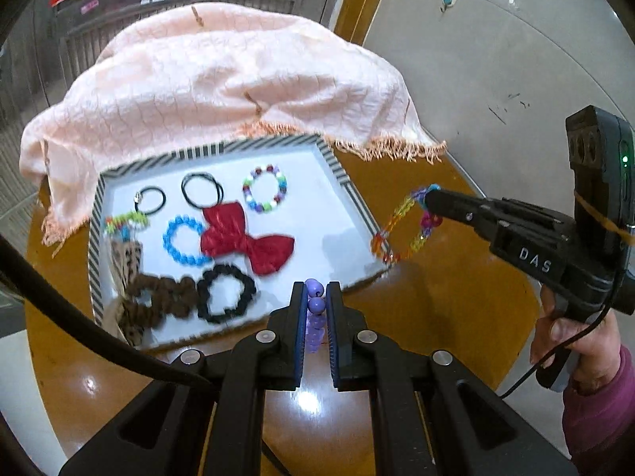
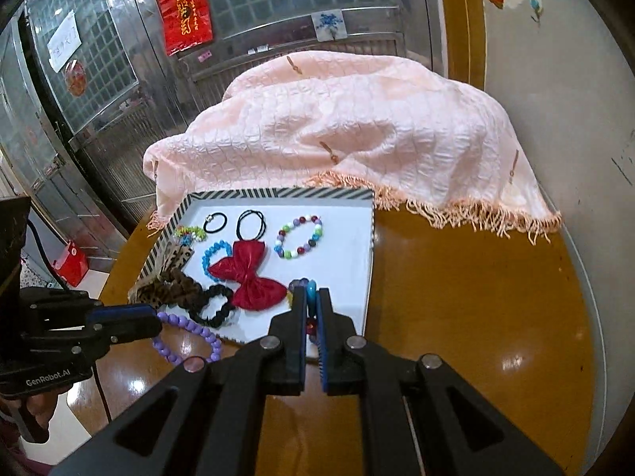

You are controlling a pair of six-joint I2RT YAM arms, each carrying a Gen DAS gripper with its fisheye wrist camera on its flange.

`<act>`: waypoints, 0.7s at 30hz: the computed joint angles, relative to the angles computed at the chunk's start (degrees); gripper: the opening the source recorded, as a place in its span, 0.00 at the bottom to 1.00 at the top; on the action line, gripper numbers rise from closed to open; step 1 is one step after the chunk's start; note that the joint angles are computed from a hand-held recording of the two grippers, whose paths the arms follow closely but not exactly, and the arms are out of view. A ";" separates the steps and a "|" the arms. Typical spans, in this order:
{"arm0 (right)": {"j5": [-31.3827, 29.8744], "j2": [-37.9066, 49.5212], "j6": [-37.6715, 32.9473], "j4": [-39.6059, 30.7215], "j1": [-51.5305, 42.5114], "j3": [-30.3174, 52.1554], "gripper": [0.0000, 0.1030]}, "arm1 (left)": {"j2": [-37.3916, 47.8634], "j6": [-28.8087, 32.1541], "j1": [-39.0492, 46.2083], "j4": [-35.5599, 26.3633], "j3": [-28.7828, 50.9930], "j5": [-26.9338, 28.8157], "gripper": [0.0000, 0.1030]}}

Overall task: Organize jewelry
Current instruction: 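Carry both bracelets into the tray and open both tools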

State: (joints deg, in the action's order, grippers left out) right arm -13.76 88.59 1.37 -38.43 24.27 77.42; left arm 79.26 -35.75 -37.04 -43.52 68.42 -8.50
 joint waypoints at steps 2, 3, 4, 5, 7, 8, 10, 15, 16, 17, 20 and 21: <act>-0.21 1.30 -0.14 -0.25 -0.01 1.55 0.04 | 1.13 0.66 0.55 -0.18 1.57 -0.20 0.07; -0.13 1.96 -0.38 -0.29 0.06 2.28 0.04 | 1.77 0.92 0.76 -0.17 2.28 -0.28 0.07; -0.01 2.71 -0.68 -0.36 0.13 3.11 0.04 | 2.47 1.18 0.95 -0.23 3.06 -0.40 0.07; -0.04 3.45 -0.95 -0.42 0.12 3.87 0.04 | 3.27 1.47 1.16 -0.23 3.86 -0.49 0.07; 0.01 5.40 -1.47 -0.61 0.04 5.90 0.04 | 5.05 2.10 1.52 -0.23 5.50 -0.75 0.07; 0.06 6.02 -1.68 -0.80 -0.09 6.66 0.04 | 5.84 2.36 1.74 -0.17 6.12 -0.79 0.07; -0.45 8.06 -1.97 -1.14 -0.50 8.68 0.04 | 7.71 2.88 2.27 -0.08 7.69 -0.79 0.07; -1.02 11.82 -2.79 -2.16 -0.99 12.57 0.04 | 12.16 4.00 3.45 -0.11 11.64 -0.62 0.07; -1.26 12.61 -2.86 -2.35 -1.09 13.38 0.04 | 13.06 4.22 3.72 -0.14 12.53 -0.50 0.07; -1.42 13.38 -2.99 -2.49 -1.15 14.14 0.04 | 13.93 4.41 4.01 -0.09 13.35 -0.26 0.07; -1.83 15.63 -3.25 -3.08 -1.29 16.34 0.04 | 16.11 4.58 4.71 0.08 15.38 0.58 0.07; -2.06 16.37 -3.34 -3.38 -1.34 17.08 0.04 | 16.64 4.44 4.92 0.24 15.86 1.08 0.07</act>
